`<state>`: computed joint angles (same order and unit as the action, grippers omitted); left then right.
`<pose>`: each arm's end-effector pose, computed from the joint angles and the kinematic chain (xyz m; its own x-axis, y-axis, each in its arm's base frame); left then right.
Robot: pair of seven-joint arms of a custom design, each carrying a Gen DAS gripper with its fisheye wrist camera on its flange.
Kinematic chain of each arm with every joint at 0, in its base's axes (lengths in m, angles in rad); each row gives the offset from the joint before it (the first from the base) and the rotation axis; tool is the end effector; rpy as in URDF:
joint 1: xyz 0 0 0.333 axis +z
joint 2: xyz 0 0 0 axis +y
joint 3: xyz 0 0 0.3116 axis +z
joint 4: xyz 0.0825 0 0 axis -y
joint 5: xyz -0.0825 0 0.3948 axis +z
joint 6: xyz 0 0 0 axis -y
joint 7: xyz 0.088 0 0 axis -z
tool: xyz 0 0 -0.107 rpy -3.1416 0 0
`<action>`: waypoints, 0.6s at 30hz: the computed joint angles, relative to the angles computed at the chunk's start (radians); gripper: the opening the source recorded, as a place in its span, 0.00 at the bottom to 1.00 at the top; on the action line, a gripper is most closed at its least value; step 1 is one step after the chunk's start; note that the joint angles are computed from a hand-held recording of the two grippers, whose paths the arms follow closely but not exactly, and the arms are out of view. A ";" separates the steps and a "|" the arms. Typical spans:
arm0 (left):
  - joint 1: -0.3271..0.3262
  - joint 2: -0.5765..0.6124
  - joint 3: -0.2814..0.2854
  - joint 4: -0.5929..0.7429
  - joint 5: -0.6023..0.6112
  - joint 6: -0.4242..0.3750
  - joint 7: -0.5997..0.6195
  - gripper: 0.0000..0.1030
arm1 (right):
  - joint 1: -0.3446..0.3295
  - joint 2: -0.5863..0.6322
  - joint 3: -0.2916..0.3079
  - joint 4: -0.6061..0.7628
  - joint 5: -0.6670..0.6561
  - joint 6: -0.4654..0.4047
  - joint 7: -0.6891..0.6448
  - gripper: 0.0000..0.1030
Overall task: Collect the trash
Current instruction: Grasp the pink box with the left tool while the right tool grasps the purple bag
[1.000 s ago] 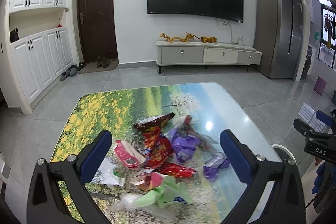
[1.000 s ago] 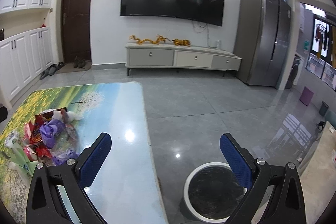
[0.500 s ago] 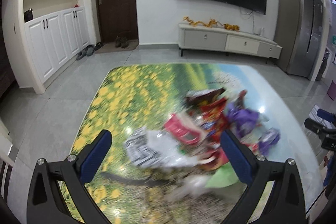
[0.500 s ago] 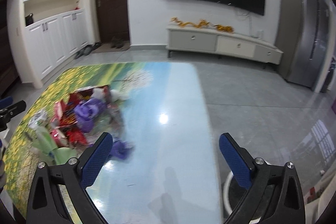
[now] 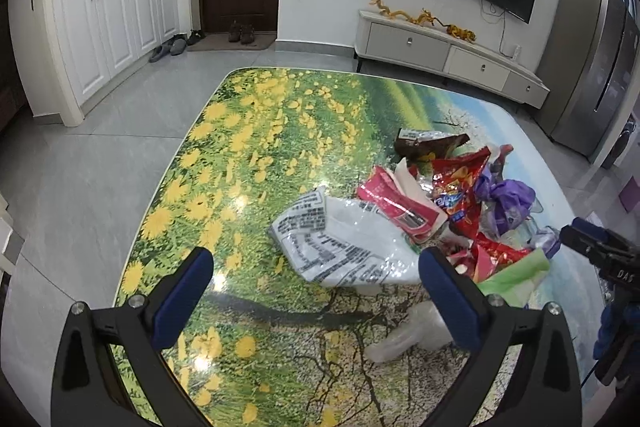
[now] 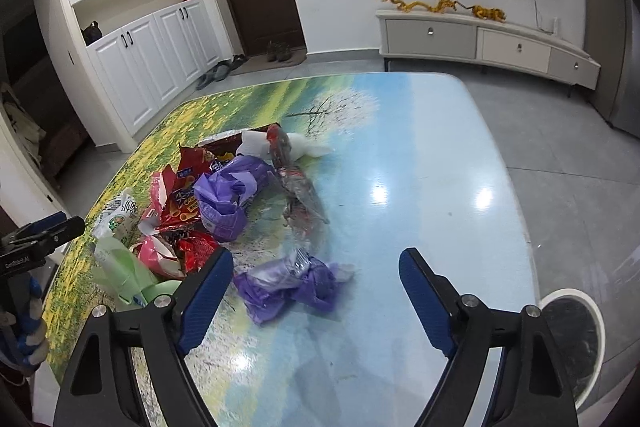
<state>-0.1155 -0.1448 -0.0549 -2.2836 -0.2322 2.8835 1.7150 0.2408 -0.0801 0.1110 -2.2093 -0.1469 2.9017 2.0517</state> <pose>0.5444 -0.0811 0.4900 -0.1497 -0.9846 0.0898 -0.7339 0.0498 -0.6774 0.5347 0.2070 0.4949 0.0810 -0.9764 -0.2002 -0.7376 0.0764 -0.6709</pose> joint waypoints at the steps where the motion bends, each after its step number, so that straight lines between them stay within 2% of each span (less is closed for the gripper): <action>1: -0.005 0.007 0.002 0.008 -0.009 -0.002 0.011 1.00 | 0.005 0.006 -0.003 0.004 0.023 0.001 -0.020 0.81; 4: -0.013 0.036 0.002 0.044 -0.055 -0.024 0.045 1.00 | 0.019 0.026 -0.012 0.016 0.088 -0.002 -0.079 0.81; 9: 0.010 0.072 -0.027 0.080 -0.045 -0.036 0.024 1.00 | 0.036 0.050 -0.024 0.030 0.189 -0.010 -0.159 0.77; 13: 0.016 0.088 -0.040 0.117 -0.051 -0.030 0.054 1.00 | 0.042 0.054 -0.029 0.032 0.255 -0.017 -0.214 0.66; 15: 0.011 0.109 -0.043 0.164 -0.112 -0.062 0.122 1.00 | 0.045 0.055 -0.029 0.031 0.284 -0.016 -0.234 0.63; 18: 0.023 0.151 -0.060 0.235 -0.134 -0.127 0.158 1.00 | 0.048 0.056 -0.030 0.026 0.318 -0.011 -0.261 0.61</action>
